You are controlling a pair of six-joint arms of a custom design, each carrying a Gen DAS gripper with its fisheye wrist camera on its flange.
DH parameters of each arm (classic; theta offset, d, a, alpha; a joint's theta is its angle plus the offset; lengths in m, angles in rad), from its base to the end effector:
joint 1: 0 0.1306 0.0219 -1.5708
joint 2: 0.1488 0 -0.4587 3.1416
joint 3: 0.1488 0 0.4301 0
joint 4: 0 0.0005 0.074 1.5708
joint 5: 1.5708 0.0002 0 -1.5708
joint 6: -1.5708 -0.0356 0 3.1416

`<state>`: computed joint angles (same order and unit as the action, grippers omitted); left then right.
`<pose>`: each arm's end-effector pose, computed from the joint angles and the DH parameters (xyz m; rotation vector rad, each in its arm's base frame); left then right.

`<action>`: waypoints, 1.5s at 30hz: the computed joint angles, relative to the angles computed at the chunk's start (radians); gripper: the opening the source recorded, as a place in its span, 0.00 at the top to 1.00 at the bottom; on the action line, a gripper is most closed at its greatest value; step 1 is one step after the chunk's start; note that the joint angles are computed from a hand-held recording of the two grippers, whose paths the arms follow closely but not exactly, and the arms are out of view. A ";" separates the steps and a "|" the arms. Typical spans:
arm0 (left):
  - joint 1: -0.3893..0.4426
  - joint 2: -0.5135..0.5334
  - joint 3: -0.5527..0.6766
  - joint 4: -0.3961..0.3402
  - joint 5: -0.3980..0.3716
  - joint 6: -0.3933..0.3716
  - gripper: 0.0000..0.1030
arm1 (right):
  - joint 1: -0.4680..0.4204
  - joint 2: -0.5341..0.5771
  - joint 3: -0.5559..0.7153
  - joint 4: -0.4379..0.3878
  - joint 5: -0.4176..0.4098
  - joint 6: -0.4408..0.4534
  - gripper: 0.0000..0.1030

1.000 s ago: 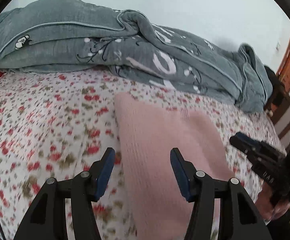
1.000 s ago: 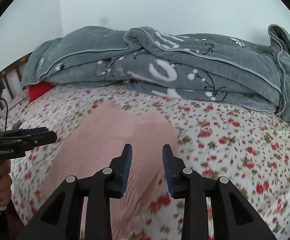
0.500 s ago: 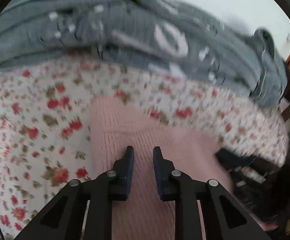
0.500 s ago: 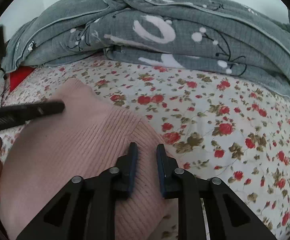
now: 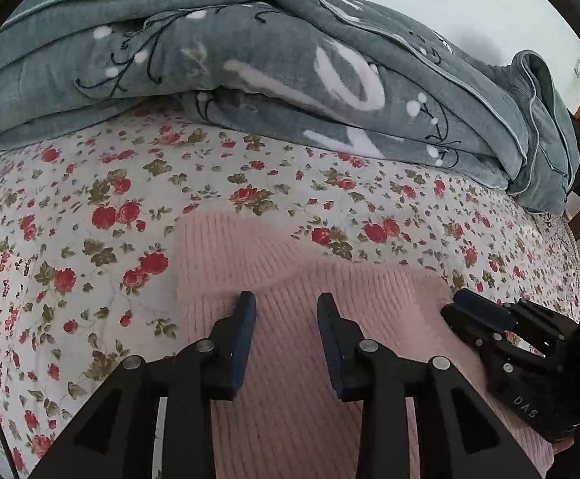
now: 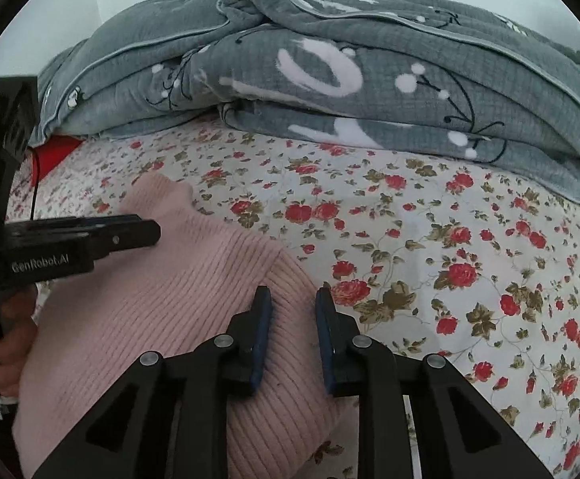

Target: Fold small clothes

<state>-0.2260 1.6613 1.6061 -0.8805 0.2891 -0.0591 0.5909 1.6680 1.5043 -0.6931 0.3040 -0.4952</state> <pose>0.6058 -0.1502 0.4653 0.4736 2.4575 -0.4311 0.5282 0.3409 0.4237 0.0220 2.3810 0.1464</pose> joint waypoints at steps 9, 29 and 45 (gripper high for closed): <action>0.010 -0.066 -0.044 -0.007 0.007 0.026 0.70 | 0.048 -0.082 -0.028 0.015 0.035 0.010 0.79; 0.052 -0.395 -0.326 -0.025 0.019 0.041 0.54 | 0.229 -0.229 -0.124 -0.156 0.232 -0.223 0.71; -0.074 -0.777 -0.425 -0.108 -0.192 0.049 0.24 | 0.553 -0.381 -0.098 -0.636 0.622 -0.721 0.09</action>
<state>-0.3000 0.8847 1.1808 -0.9885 0.0972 -0.0096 1.1439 1.2865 1.4062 -1.3295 0.9261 -1.2161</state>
